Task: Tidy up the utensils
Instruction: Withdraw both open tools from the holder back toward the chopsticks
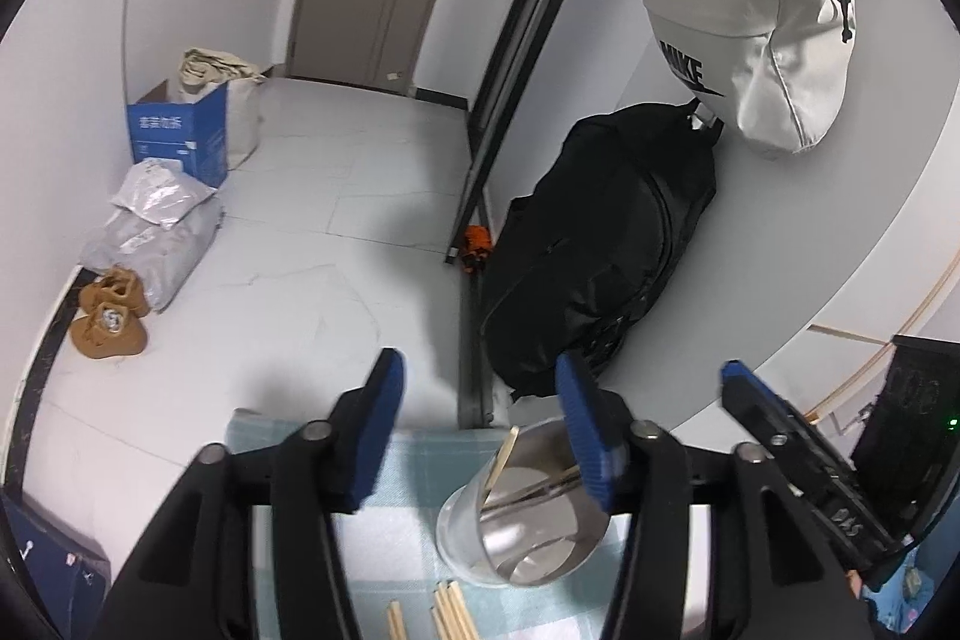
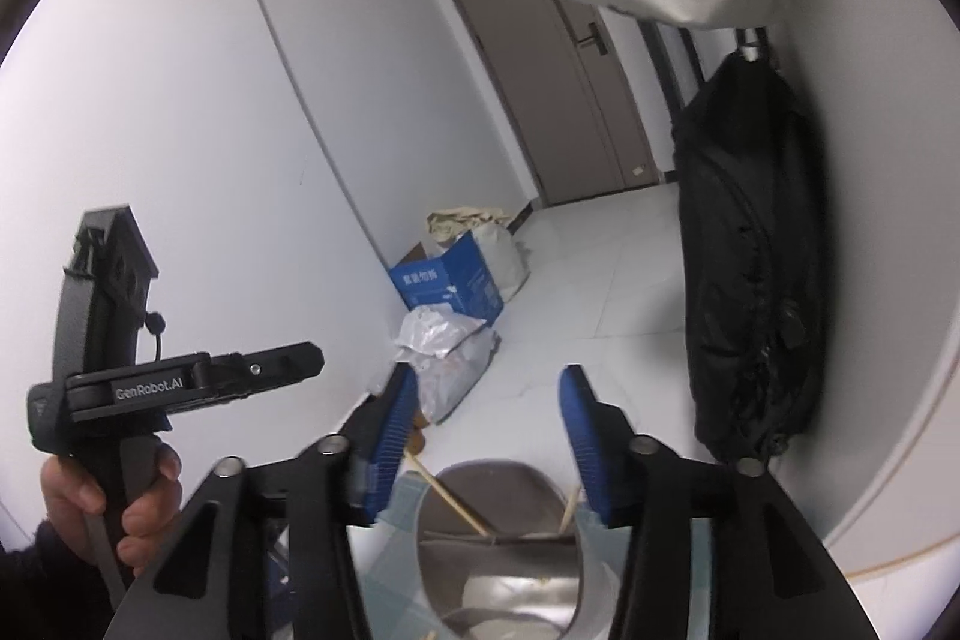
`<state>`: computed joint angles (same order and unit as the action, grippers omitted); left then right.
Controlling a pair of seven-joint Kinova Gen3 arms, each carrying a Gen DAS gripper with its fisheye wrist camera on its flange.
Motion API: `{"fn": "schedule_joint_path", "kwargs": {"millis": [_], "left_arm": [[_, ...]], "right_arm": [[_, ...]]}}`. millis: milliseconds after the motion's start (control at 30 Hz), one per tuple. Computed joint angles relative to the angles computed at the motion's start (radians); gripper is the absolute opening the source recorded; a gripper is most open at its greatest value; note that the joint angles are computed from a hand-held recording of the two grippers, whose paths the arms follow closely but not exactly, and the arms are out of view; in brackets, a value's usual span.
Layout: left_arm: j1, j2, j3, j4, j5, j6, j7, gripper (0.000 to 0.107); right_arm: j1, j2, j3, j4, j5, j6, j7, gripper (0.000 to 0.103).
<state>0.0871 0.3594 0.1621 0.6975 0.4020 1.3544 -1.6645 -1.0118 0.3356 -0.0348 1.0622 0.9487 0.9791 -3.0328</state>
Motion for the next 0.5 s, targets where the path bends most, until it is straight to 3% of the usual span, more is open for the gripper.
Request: {"fn": "schedule_joint_path", "kwargs": {"millis": [267, 500], "left_arm": [[0.020, -0.126, -0.025, 0.154, -0.047, -0.083, -0.015, 0.058], [0.024, -0.207, -0.036, 0.240, -0.059, -0.117, -0.041, 0.059]], "right_arm": [[-0.073, -0.012, -0.013, -0.010, 0.064, 0.100, -0.057, 0.069], [-0.153, -0.012, -0.030, -0.026, 0.147, 0.174, -0.099, 0.090]]}}
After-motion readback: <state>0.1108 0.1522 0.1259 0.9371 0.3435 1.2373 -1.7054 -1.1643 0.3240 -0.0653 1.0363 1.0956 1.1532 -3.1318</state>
